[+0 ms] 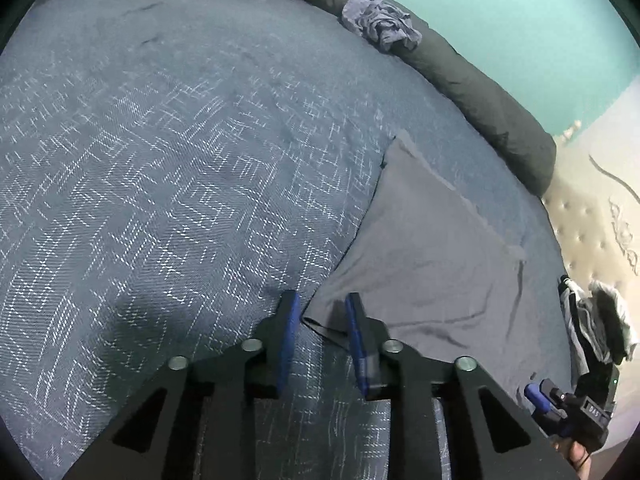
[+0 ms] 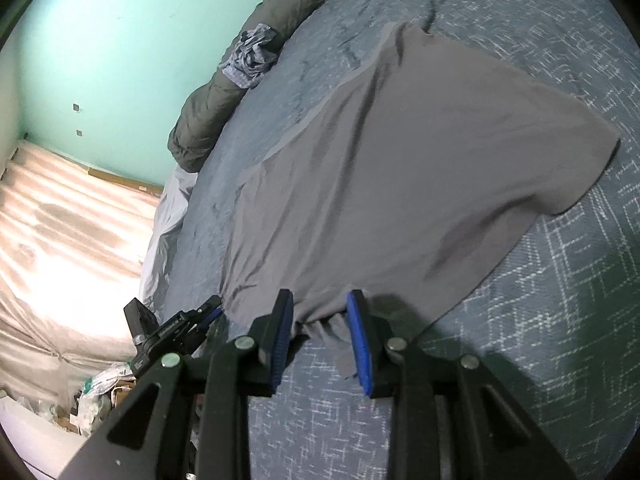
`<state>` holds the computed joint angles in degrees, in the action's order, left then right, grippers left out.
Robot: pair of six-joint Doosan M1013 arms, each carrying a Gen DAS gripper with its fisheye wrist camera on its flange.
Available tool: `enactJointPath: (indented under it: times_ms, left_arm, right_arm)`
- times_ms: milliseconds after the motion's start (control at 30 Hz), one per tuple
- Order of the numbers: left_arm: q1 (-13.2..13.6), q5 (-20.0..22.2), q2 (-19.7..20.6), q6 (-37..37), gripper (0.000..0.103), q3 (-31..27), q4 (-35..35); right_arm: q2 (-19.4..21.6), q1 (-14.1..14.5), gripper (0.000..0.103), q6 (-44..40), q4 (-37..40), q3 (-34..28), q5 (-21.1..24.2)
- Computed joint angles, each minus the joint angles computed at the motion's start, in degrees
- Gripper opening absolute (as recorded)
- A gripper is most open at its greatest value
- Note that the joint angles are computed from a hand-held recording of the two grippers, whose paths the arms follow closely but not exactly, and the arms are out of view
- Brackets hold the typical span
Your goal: Fold clothes
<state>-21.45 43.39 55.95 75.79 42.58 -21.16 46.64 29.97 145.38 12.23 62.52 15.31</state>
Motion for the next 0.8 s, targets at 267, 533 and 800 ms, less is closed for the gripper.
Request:
enactJointPath:
  times_ms: [267, 533, 800]
  left_arm:
    - [-0.7, 1.5, 1.6, 0.5, 0.002, -3.9, 1.5]
    - [-1.5, 0.4, 2.1, 3.6, 0.002, -6.8, -1.0]
    - [-2.4, 1.0, 3.0, 8.4, 0.002, -9.8, -5.9]
  right_arm:
    - [-0.7, -0.1, 0.028, 5.0, -4.1, 1.5, -0.9]
    - [-2.1, -0.3, 0.028, 19.3, -17.5, 4.2, -2.3]
    - [-4.4, -1.1, 0.028, 45.2, -40.7, 9.0, -3.9]
